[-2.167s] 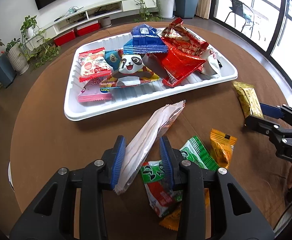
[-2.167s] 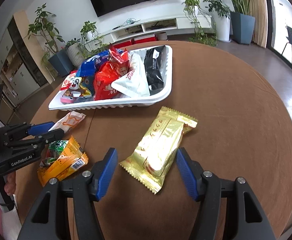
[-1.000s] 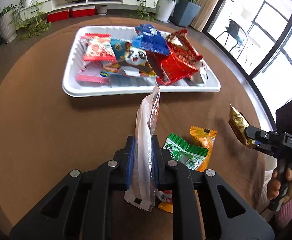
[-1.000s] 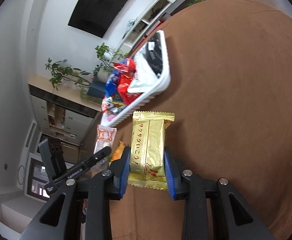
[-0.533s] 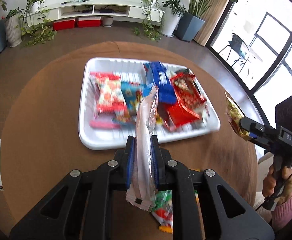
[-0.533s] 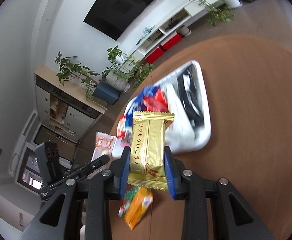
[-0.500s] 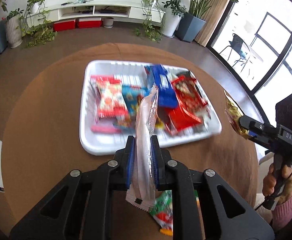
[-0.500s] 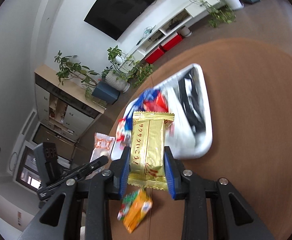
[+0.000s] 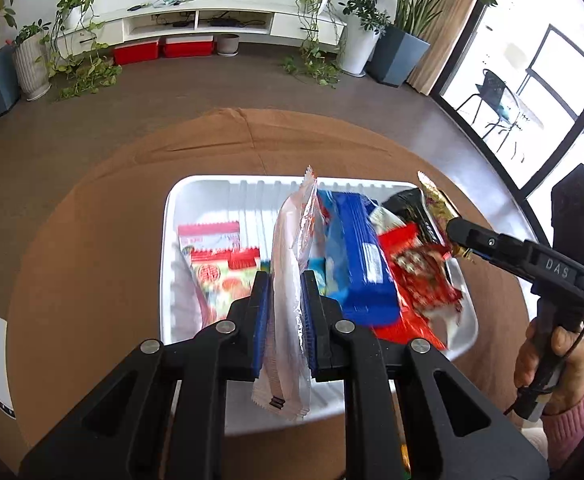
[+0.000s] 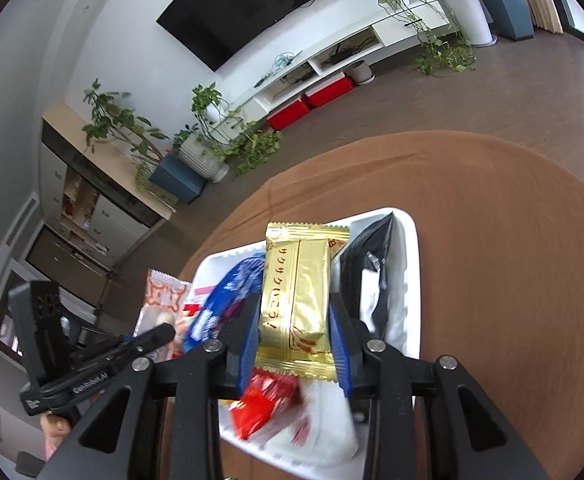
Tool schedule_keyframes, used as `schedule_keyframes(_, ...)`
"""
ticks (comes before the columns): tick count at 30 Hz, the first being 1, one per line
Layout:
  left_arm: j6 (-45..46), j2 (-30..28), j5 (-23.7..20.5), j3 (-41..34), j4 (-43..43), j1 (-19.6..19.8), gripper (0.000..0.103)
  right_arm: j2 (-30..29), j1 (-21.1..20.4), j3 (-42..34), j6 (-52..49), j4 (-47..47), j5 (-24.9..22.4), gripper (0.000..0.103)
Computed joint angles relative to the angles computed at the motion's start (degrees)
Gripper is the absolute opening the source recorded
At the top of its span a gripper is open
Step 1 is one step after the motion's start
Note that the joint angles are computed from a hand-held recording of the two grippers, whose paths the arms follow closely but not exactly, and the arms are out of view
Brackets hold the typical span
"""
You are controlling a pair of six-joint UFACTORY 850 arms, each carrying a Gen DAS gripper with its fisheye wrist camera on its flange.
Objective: Organize snacks
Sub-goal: 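Carry the white packet and gold bar over the white tray, then release the white packet into the tray with the left tool while the right tool releases the gold bar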
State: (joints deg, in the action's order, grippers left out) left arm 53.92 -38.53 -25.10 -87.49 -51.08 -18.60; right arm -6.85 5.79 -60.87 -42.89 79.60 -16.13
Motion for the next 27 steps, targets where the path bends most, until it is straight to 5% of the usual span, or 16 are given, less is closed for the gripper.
schedule_keyframes(6,-4.0,-1.7,4.2,-1.3,4.7,-1.1,0.015,0.2,-0.2,1.0,-1.1,0.9,1.1,0.04)
schedule_keyframes(11,-1.7,-2.2,3.5,-1.9,1.6,-0.8,0.015,2.2,0.2,3.1,-6.3,6.0,2.6,0.045)
schedule_keyframes(27,9.1,6.5,6.1,6.5,-9.3,-0.7,0.015,12.7,4.5,9.7,-13.2,12.6,8.4,0.052)
